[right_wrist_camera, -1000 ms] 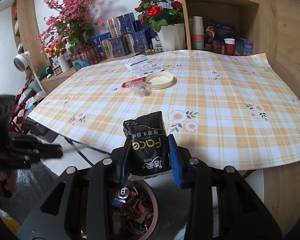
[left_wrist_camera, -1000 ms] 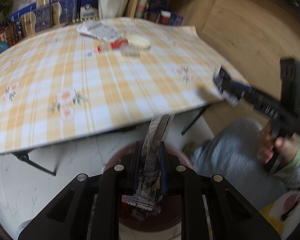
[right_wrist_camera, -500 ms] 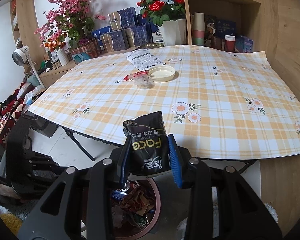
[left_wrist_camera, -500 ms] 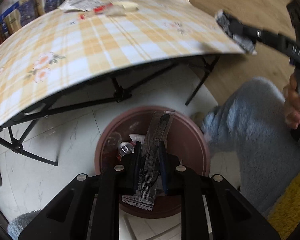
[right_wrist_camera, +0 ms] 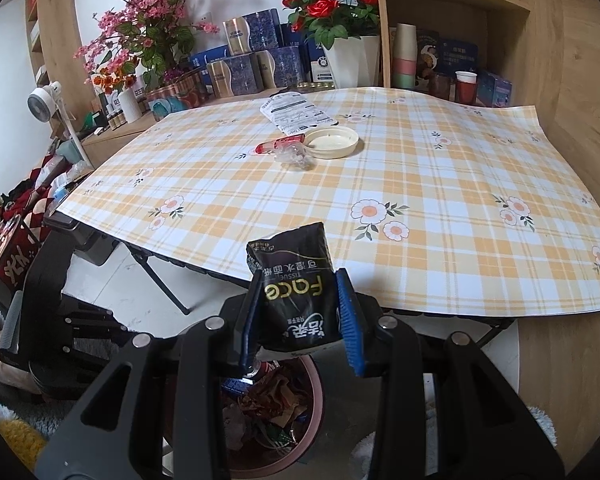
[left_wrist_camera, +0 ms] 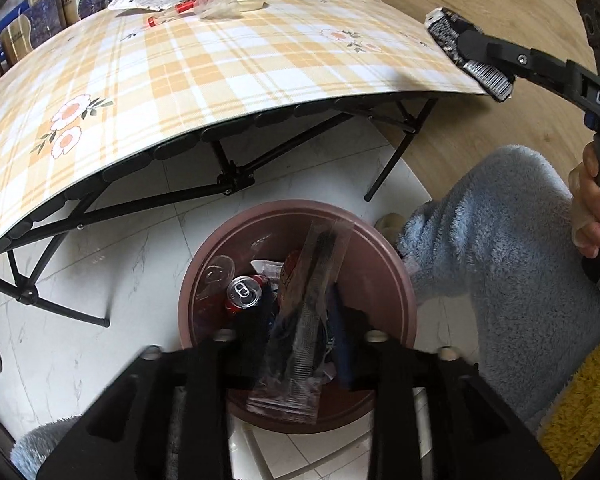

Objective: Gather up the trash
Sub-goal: 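Carry the wrapped spoon and tissue pack over the brown bin and open the left tool, then lower the tissue pack into the brown bin and open the right tool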

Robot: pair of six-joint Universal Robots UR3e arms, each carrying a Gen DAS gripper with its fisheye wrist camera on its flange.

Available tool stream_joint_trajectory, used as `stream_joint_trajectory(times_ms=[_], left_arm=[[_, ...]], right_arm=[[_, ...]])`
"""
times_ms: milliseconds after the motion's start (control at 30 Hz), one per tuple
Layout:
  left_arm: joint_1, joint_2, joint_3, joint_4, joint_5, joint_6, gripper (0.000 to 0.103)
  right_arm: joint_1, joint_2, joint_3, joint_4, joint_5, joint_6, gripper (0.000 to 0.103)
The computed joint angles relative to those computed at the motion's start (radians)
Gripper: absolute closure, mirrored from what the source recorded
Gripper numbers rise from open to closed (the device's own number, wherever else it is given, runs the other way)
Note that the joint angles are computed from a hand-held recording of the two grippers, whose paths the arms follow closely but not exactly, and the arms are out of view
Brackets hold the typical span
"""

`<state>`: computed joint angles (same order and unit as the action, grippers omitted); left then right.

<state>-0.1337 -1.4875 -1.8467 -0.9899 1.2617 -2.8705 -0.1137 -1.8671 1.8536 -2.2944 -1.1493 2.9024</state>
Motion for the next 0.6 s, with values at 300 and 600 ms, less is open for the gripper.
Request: stream_joint_trajectory(times_ms=[300,600], left_arm=[[0.033,0.110,-0.067,0.139,-0.004,-0.059,0.023],[0.217,0.351,-0.172,0.276,-0.004,-0.131,0.010]], right_arm=[[0.013,0.005,0.003,0.009,0.001,-0.009,0.066],[0.099,0.041,0.021,-0.004,-0.020,-0.023,0.066]])
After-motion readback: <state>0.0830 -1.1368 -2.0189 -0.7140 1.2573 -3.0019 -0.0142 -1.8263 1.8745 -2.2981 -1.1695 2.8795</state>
